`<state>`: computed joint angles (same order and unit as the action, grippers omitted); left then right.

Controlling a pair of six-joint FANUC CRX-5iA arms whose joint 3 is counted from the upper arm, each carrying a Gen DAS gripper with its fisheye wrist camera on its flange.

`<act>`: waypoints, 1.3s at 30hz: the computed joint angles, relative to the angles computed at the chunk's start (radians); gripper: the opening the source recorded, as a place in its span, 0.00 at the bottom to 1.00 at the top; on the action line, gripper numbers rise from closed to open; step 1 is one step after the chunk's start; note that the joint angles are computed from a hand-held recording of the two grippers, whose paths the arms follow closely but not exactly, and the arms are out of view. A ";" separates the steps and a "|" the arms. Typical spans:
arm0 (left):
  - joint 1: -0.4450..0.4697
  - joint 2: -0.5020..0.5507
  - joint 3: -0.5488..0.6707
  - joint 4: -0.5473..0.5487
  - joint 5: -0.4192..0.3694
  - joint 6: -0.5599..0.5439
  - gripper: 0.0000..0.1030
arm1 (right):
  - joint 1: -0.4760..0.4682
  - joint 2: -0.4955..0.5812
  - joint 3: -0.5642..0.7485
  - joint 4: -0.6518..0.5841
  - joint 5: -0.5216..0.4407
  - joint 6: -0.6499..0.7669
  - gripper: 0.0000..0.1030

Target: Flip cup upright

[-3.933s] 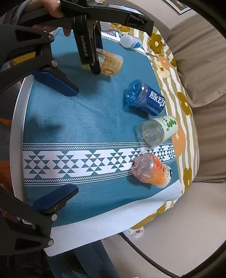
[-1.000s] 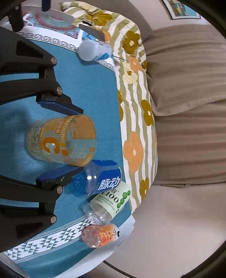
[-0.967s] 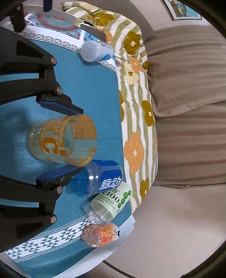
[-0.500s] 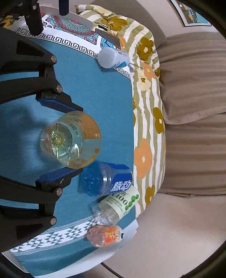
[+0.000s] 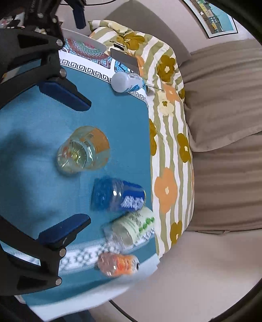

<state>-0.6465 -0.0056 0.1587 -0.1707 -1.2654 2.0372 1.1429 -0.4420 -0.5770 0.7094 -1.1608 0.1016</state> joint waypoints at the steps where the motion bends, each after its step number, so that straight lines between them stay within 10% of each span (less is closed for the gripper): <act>1: -0.011 0.001 0.018 -0.015 -0.005 0.013 1.00 | 0.002 -0.011 0.009 -0.010 -0.016 0.014 0.99; 13: -0.148 0.029 0.166 -0.193 -0.040 0.161 1.00 | 0.057 -0.099 0.124 -0.087 -0.303 0.121 0.99; 39: -0.220 0.045 0.216 -0.295 -0.058 0.224 1.00 | 0.054 -0.127 0.114 -0.082 -0.341 0.127 0.99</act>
